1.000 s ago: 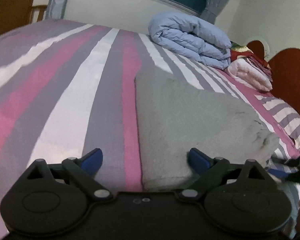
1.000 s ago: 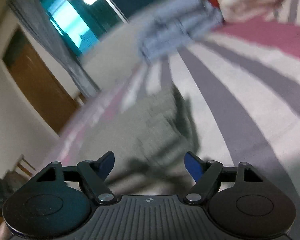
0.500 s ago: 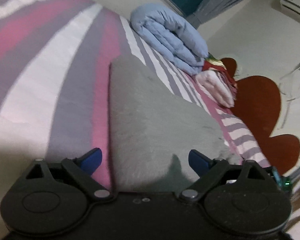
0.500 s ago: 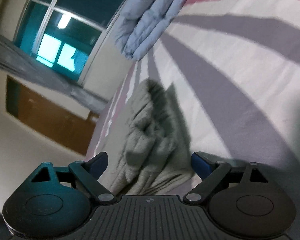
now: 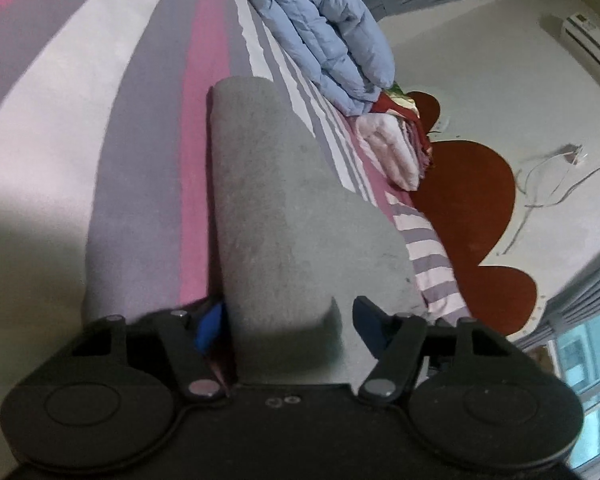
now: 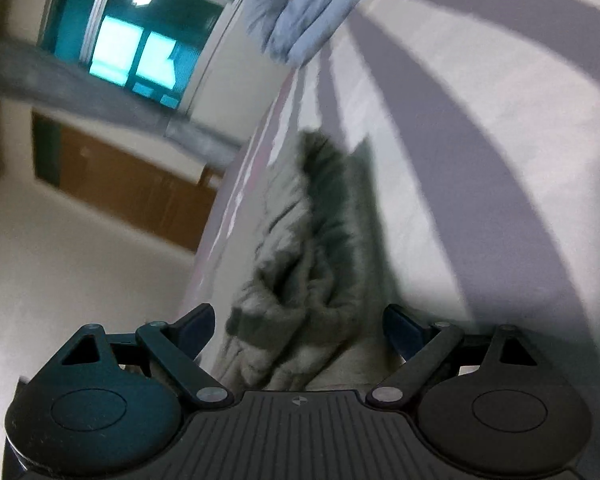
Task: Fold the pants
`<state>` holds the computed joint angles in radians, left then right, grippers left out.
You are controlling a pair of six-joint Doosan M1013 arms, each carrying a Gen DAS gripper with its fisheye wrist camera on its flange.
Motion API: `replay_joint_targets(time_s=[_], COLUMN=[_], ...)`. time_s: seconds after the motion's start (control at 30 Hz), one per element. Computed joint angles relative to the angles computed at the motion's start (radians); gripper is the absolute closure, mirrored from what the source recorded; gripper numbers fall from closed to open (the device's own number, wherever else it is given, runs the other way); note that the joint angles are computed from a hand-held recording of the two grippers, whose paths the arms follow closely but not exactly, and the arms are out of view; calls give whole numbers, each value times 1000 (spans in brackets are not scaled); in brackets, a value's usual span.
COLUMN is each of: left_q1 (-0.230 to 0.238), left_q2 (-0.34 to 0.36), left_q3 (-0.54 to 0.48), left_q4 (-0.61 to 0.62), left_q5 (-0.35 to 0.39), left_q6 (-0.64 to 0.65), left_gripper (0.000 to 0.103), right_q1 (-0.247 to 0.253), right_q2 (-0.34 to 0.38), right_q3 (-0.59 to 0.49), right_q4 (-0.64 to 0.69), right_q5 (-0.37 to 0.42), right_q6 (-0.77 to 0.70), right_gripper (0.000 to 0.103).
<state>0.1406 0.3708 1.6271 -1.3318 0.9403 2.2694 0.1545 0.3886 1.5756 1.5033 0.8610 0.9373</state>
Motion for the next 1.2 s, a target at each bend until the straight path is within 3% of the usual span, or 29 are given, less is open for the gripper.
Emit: replay_joint_targets(time_s=[0.07,0.1,0.17,0.23,0.37,0.5,0.6,0.7,0.9,1.07,1.1,1.13,1.17,1.2], left_q1=[-3,-4,-6,-9,-13,-13,-11,-7,29,44,44,41,32,19], left_q2=[22,32,50,57,40,16,-2,-8,21,99,114,129,139,142], left_q3=[-17,-21,-33,-45,-24,25,41,17,-87,-222,-244,-261,-270,-274], left_q4=[-34,-60,-89,-64,-71,-167,-226,-209,-198,-131,-97,-57,13,136], left_q5=[15,23,46,56,35,2,8,3,-3,-55,-72,-107,-165,-236], left_q6=[7,15,23,19,45,102,161,161,180,147,126,99,48,-44], left_gripper=[42,41,46,60,71,85,86,86,85,85,84,77,70,30], right_q1=[5,7,6,5,14,18,17,21,47,74,78,79,83,91], right_q2=[24,35,50,50,40,29,16,21,116,270,306,339,375,409], right_q3=[-28,-42,-61,-65,-89,-86,-82,-114,-293,-544,-601,-651,-703,-758], right_q4=[16,29,30,19,-119,-146,-75,-49,-60,-133,-160,-195,-275,-404], right_q5=[37,52,67,66,27,12,18,32,63,53,60,76,86,85], right_q6=[-7,-14,-6,-4,64,56,-19,-68,-72,38,71,98,164,283], right_gripper=[0,0,0,2,31,39,42,43,44,44,44,43,32,19])
